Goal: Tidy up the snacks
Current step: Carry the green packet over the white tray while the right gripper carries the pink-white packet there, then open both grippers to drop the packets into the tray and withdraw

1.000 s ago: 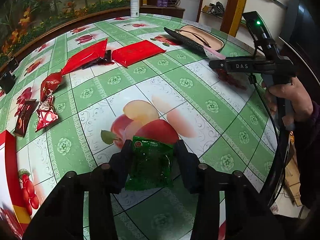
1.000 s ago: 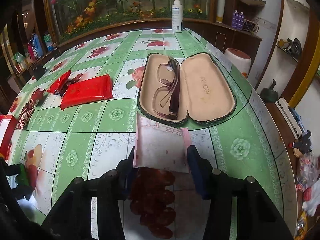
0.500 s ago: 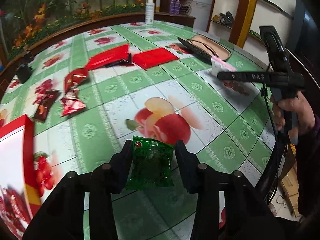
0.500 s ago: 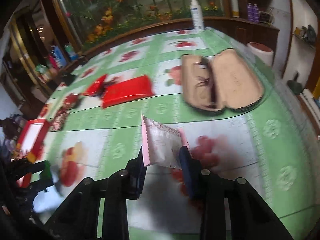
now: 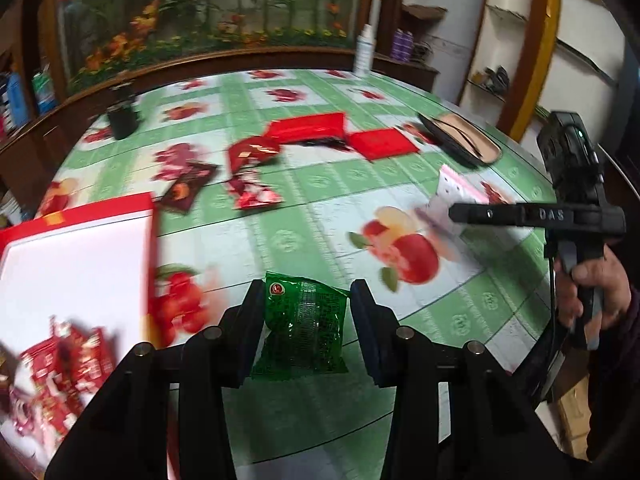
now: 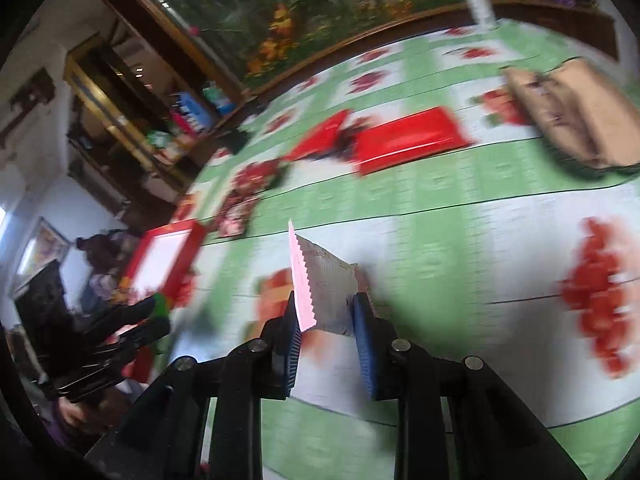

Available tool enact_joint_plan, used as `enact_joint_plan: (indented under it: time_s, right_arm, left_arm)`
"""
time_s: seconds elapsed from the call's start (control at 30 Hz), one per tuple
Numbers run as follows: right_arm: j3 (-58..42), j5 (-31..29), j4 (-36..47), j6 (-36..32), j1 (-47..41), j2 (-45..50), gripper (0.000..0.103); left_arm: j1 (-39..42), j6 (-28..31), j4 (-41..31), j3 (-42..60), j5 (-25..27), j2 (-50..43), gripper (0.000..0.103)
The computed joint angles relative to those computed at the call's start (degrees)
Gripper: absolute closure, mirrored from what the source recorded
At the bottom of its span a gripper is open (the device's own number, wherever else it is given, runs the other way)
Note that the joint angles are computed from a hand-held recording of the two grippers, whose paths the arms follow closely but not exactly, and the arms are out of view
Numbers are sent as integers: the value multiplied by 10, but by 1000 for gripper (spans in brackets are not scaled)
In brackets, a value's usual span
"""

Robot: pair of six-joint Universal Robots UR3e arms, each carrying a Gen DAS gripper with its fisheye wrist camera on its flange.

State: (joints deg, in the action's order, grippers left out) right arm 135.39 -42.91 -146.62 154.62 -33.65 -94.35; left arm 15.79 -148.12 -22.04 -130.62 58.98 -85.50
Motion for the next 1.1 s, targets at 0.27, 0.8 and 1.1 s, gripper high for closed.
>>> enact_joint_plan:
  time_s: [0.27, 0.8, 1.1]
  right_arm:
    - [-75, 71, -97, 115, 142, 157, 92]
    - [-359, 135, -206, 344, 369, 388, 92]
    - [-538, 36, -139, 341, 498, 442, 76]
  left_arm:
    - [131, 46, -40, -41, -55, 81, 62]
    - [307, 46, 4, -40, -54, 57, 62]
    - [335, 0, 64, -34, -16, 16, 59]
